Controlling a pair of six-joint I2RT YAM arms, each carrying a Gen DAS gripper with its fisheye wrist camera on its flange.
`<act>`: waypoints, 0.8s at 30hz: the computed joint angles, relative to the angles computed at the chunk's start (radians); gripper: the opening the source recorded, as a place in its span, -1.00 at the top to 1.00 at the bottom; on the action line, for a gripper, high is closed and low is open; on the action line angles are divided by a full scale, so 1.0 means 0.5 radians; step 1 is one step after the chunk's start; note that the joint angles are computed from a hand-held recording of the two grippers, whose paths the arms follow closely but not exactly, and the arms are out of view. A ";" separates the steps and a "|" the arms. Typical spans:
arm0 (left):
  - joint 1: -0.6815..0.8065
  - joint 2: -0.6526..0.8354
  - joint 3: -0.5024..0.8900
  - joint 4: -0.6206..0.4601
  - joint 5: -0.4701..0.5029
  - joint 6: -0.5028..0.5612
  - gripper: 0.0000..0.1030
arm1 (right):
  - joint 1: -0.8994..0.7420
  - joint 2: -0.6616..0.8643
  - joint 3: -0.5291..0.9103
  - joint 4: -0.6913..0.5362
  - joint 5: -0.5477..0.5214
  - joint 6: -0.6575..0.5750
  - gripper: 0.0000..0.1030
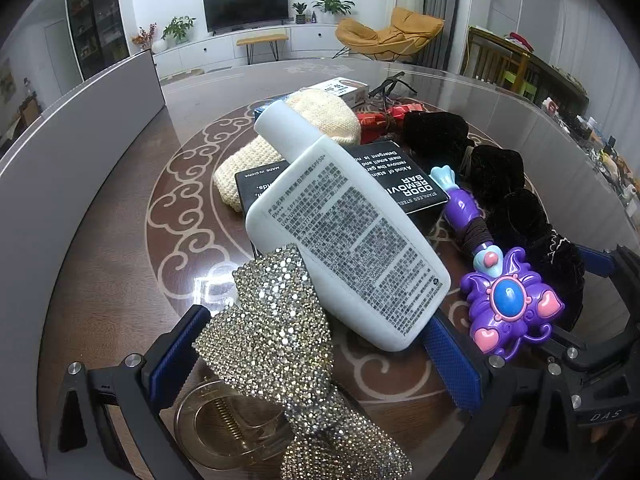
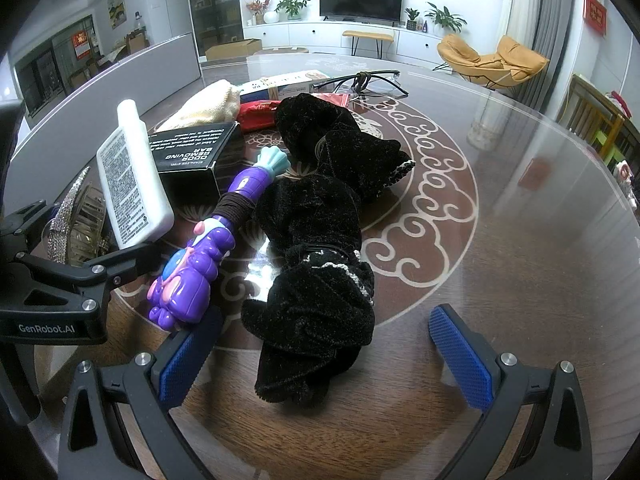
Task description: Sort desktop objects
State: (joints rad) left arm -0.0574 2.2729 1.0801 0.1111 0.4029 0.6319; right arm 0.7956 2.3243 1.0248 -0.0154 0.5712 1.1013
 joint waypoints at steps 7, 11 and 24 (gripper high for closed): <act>-0.002 0.008 0.015 -0.006 -0.001 -0.003 -1.00 | 0.001 0.000 -0.002 0.001 0.001 0.001 -1.00; -0.003 0.008 0.013 -0.004 -0.001 -0.004 -1.00 | 0.000 0.003 0.003 0.000 0.001 -0.001 -1.00; 0.000 -0.007 -0.017 0.012 0.000 -0.002 -1.00 | 0.000 0.004 0.001 0.003 0.002 -0.001 -1.00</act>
State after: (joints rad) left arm -0.0573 2.2694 1.0714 0.1170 0.4032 0.6310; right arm 0.7954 2.3262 1.0254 -0.0140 0.5720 1.1008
